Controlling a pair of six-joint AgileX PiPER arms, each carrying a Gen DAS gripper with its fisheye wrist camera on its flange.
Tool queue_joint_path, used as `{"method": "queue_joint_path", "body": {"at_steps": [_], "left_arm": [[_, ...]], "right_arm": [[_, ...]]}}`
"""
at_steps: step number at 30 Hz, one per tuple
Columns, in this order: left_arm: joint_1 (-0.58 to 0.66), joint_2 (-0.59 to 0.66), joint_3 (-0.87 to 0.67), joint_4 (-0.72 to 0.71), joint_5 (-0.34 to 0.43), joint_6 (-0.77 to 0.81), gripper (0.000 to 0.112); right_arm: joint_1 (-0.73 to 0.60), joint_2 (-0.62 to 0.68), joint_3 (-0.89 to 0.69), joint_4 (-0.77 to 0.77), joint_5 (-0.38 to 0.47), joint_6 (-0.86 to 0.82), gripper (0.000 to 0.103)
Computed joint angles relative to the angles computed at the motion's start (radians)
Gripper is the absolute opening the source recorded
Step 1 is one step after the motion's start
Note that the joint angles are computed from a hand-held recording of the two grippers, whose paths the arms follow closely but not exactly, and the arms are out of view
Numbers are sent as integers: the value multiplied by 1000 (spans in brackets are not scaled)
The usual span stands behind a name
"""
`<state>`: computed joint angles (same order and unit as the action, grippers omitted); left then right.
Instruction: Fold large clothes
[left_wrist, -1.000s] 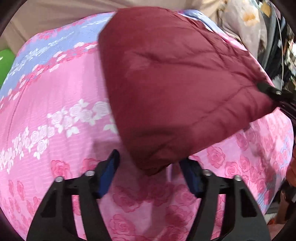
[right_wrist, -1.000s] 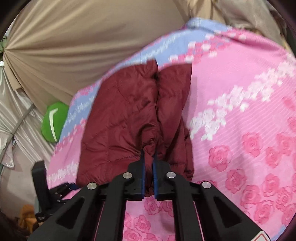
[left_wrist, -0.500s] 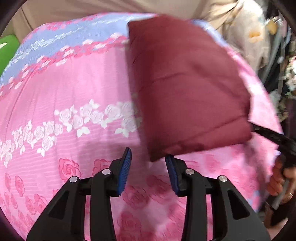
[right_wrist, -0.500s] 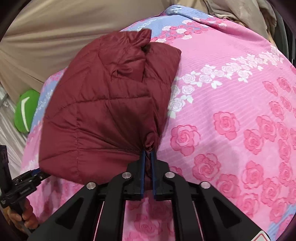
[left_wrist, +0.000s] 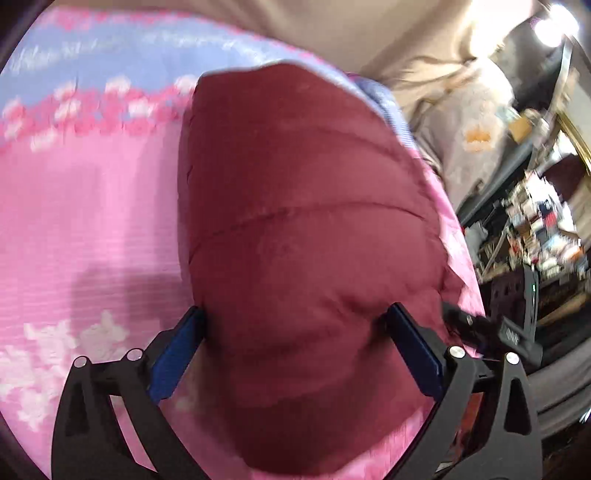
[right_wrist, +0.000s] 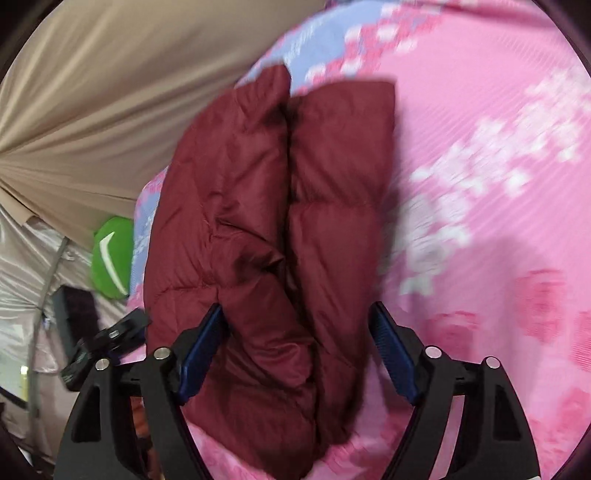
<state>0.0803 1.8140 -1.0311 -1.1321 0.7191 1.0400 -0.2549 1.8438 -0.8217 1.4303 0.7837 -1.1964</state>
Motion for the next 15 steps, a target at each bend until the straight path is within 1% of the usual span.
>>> {"method": "queue_joint_path", "body": {"at_steps": [1,2,3,4,5,6,7,8,9,11,12,13,14,15], "left_arm": [[2,27,-14,-29,10,29,97],[3,49,-33,-38,20,34,96],[6,59,-43,-50,35,45,88],[9,56,-45,-63,41,61,72],[11,36,-43,-71,28,94,64],[16,19,-44,-76,26,122,51],[29,1,-46,-85,43,140,44],[51,-23,-51,-91,62,149,42],[71,-51,-49,-97,66,159,41],[134,-111,-38,-127,87,207,40],[167,-133,-32,-138,106,221,40],[197,-147,-29,-145,122,236,40],[230,-160,-13,-161,117,275,41],[243,-152,-9,-166,104,298,43]], "right_arm": [[10,42,-28,8,20,11,81],[14,49,-29,39,22,-13,74],[28,53,-46,36,13,-7,65],[43,58,-67,25,14,6,43],[63,50,-83,30,12,12,30],[98,16,-92,20,-29,18,26],[132,-20,-96,8,-72,21,21],[177,-70,-98,9,-112,14,19],[210,-106,-102,19,-128,2,18],[270,-162,-111,54,-146,-36,18],[298,-169,-121,76,-149,-57,18],[322,-155,-135,105,-147,-82,18],[334,-128,-151,129,-140,-97,18],[350,-71,-180,147,-130,-101,18]]}}
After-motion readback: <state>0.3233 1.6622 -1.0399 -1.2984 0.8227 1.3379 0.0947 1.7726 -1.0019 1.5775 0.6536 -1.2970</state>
